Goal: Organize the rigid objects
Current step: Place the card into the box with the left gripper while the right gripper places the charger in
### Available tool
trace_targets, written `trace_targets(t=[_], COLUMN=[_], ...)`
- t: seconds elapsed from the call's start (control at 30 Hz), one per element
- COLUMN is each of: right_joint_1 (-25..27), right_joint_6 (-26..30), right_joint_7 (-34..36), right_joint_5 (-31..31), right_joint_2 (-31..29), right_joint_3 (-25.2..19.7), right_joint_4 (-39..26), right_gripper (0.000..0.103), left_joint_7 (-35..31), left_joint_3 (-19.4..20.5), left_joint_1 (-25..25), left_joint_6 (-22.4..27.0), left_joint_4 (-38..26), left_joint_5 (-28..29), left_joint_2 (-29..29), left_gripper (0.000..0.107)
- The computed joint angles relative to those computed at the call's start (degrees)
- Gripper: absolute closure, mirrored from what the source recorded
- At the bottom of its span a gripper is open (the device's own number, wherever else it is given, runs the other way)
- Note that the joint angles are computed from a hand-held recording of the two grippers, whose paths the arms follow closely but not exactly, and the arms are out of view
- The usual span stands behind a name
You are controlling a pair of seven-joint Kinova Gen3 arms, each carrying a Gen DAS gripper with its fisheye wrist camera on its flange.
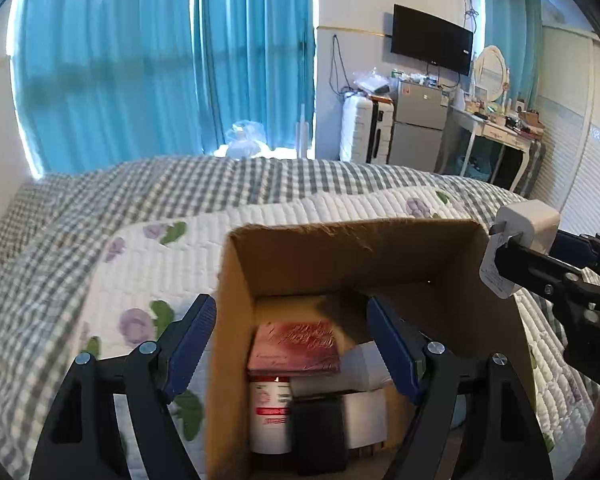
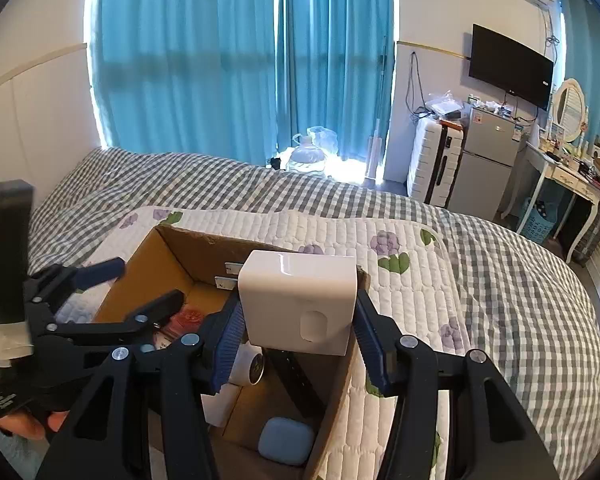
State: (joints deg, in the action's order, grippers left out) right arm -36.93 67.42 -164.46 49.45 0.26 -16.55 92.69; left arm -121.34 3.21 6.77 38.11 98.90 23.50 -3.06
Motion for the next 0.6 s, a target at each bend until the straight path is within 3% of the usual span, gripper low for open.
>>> trace_targets(t=[0.1, 0.23, 0.5, 0.53, 0.57, 0.6], right_joint_1=[-0.1, 0.1, -0.4, -0.5, -1.5, -2.8], right_joint_6=[0.5, 2.1, -0.9, -0.5, 0.7, 1.5], right_joint_7=[1.1, 3.7, 4.6, 4.2, 3.1, 1.1], right_joint_5=[-0.8, -3.6, -4.8, -4.7, -3.5, -1.6], right_joint_2=[0.8, 4.5, 8.3, 8.6, 9.0, 8.8], right_joint_3=[0.1, 2.0, 6.1, 6.1, 6.5, 6.9], right_joint_4=[-1.6, -4.9, -5.0, -5.0, -5.3, -4.8], right_gripper=[0.051, 0.051, 0.051, 0.048, 0.034, 0.027], left_joint_7=[-3.0, -5.7, -11.1, -12.0, -12.6, -12.6], left_joint_3=[-1.3, -2.1, -3.7, -3.9, -4.0, -3.9], left_joint_1=[-0.5, -0.6, -0.8, -0.9, -1.0, -1.1], left_joint_6=[1.4, -0.8, -1.9, -1.7, -1.6, -1.8], left_joint_4=[-0.3, 1.0, 2.1, 2.1, 2.3, 2.6], left_joint_5=[2.6, 3.4, 7.6, 8.5, 8.9, 8.8], left_joint_2=[-0.9, -2.3, -2.3, -2.3, -2.4, -2.7], left_gripper=[0.027, 0.027, 0.027, 0.027, 0.027, 0.027])
